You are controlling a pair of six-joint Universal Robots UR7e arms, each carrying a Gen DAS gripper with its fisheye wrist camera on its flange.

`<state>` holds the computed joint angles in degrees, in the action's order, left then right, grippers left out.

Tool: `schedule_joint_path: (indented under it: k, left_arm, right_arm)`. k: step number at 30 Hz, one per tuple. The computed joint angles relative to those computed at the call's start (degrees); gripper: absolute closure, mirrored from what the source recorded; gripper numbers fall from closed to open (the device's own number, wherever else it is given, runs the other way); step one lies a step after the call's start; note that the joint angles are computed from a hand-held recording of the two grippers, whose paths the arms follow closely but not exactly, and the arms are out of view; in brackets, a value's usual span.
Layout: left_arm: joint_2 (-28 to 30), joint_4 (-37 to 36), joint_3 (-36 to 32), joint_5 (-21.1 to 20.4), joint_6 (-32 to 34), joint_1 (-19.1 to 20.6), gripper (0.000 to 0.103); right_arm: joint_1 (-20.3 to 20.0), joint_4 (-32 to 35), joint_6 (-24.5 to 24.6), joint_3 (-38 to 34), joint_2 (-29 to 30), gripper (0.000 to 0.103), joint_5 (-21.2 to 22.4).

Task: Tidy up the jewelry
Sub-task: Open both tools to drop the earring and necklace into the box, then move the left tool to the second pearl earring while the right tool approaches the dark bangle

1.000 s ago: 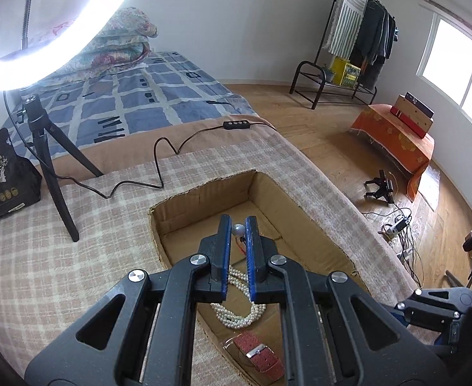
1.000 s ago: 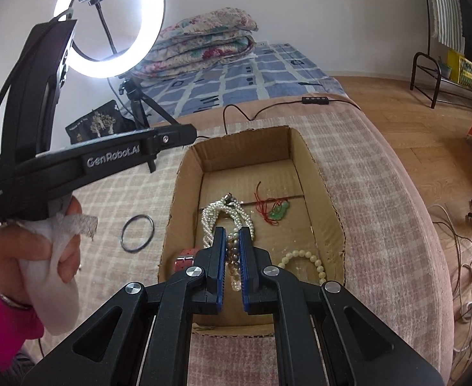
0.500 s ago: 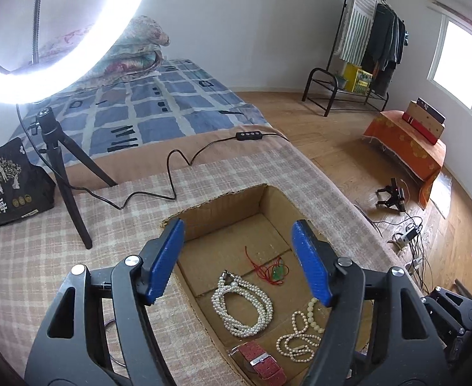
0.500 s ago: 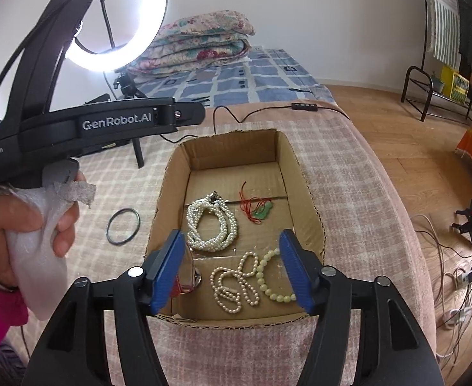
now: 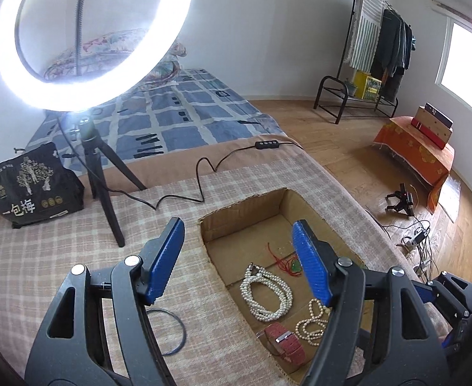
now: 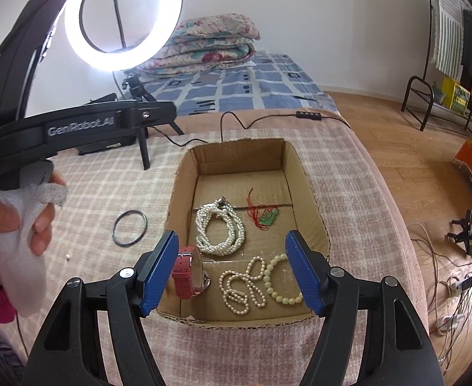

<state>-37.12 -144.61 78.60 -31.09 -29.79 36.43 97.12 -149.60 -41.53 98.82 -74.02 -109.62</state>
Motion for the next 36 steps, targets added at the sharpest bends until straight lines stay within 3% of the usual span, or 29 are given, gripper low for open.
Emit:
schedule_joint_path:
  k: [11, 15, 22, 29, 36]
  left_arm:
    - [-7.22, 5.48, 7.45, 4.80, -5.87, -3.09, 0.031]
    - [-11.00, 10.01, 11.07, 6.39, -9.44, -4.29, 0.031]
    - [-21.05, 23.49, 19.74, 9.21, -24.08, -6.16, 0.031]
    - [-31.14, 33.31, 29.09, 5.58, -38.98, -6.94, 0.031]
    - [-34.48, 37.21, 34.97, 0.96, -48.53, -7.59, 0.031]
  right_arm:
    - [0.42, 3.21, 1.15, -0.04, -0.30, 0.035, 1.45]
    - [1.57, -0.69, 0.40, 1.25, -0.11, 0.034, 0.33]
    - [3.18, -2.67, -2.79, 3.32, -0.34, 0.034, 2.32]
    - [3.76, -0.68, -5.17, 4.82, 0.11, 0.034, 5.29]
    - [5.13, 4.81, -10.45, 5.06, 2.24, 0.034, 5.49]
